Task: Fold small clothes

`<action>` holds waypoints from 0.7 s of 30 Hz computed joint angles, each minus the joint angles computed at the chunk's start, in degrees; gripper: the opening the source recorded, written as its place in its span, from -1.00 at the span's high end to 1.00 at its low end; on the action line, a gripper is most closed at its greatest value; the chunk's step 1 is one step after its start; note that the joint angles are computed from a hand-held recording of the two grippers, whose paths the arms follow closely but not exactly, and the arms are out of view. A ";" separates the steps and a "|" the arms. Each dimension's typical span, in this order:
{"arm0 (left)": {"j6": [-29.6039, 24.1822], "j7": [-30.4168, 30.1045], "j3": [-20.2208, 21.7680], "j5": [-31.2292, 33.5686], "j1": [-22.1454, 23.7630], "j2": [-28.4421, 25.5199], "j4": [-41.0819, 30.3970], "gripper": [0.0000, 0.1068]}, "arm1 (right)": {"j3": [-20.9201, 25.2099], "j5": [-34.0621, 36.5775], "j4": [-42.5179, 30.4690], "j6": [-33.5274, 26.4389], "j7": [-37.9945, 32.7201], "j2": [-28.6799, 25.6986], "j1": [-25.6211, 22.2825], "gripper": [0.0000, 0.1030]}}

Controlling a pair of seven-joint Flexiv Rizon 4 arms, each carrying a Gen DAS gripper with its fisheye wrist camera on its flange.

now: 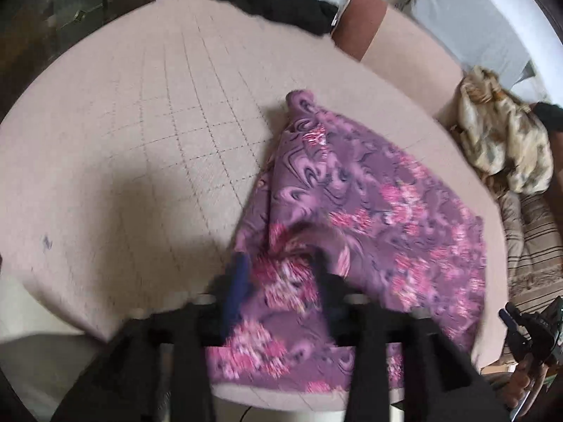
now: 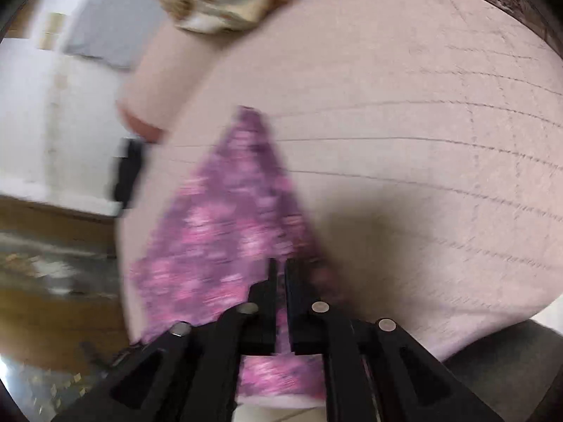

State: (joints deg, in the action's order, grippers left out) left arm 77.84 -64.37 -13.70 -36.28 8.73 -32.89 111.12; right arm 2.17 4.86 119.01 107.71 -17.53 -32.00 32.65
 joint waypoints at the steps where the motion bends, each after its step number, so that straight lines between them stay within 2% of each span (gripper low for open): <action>1: 1.60 2.15 -2.64 -1.96 2.15 0.85 1.83 0.07 | -1.11 0.52 0.29 1.51 -0.53 0.19 1.79 0.15; 2: 2.82 4.48 -5.43 -4.14 4.39 1.38 3.27 0.06 | -2.26 1.08 0.42 2.84 -1.40 0.24 3.71 -0.15; 4: 7.69 8.69 -10.83 -8.63 7.96 2.40 6.22 0.01 | -2.68 1.50 0.42 4.09 -3.30 0.22 5.75 -0.19; 6: 12.52 10.93 -16.31 -10.72 11.24 2.25 8.12 -0.17 | -2.28 2.00 -1.04 2.93 -3.54 -0.68 6.83 -0.19; 7: 13.48 11.93 -19.72 -10.94 13.76 1.96 8.71 -0.24 | -0.99 2.61 -0.93 3.54 -3.75 -0.99 6.57 -0.19; 8: 13.14 12.23 -21.26 -10.46 14.94 1.37 8.52 -0.32 | 1.01 1.18 -2.60 3.21 -2.90 -2.33 4.71 -0.19; 10: 8.51 10.21 -19.67 -8.64 13.93 0.14 6.74 -0.36 | 5.04 -1.02 -4.08 2.68 -2.22 -3.92 0.99 -0.19; 13: -0.18 7.59 -15.43 -8.13 10.36 -2.10 2.41 -0.36 | 5.23 -3.10 -6.57 -0.17 -1.73 -5.95 -0.12 -0.19; 16: -5.53 7.84 -14.59 -9.85 8.39 -4.71 -1.68 -0.36 | 6.67 -5.18 -9.79 -2.45 -0.94 -8.85 -2.52 -0.14; 18: -5.90 7.73 -12.57 -10.17 5.94 -5.75 -3.35 -0.36 | 7.49 -6.27 -11.19 -2.93 -0.73 -10.07 -3.82 0.04; 19: -5.54 5.33 -8.94 -8.32 3.07 -6.04 -4.40 -0.28 | 6.85 -6.74 -11.75 -3.98 -0.69 -10.23 -3.50 0.10; 20: -5.32 3.13 -5.83 -7.17 0.86 -6.35 -5.16 0.16 | 6.56 -7.25 -12.07 -4.86 -0.77 -10.35 -3.40 0.23; 21: -6.38 1.70 -4.14 -6.49 -0.08 -6.74 -5.85 0.46 | 6.36 -7.99 -12.45 -6.37 -0.95 -10.34 -3.35 0.47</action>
State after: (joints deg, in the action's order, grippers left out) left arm 71.47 -62.67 -17.84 -42.77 8.65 -39.64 105.27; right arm 8.53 -3.12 106.56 101.34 -18.49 -42.34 29.30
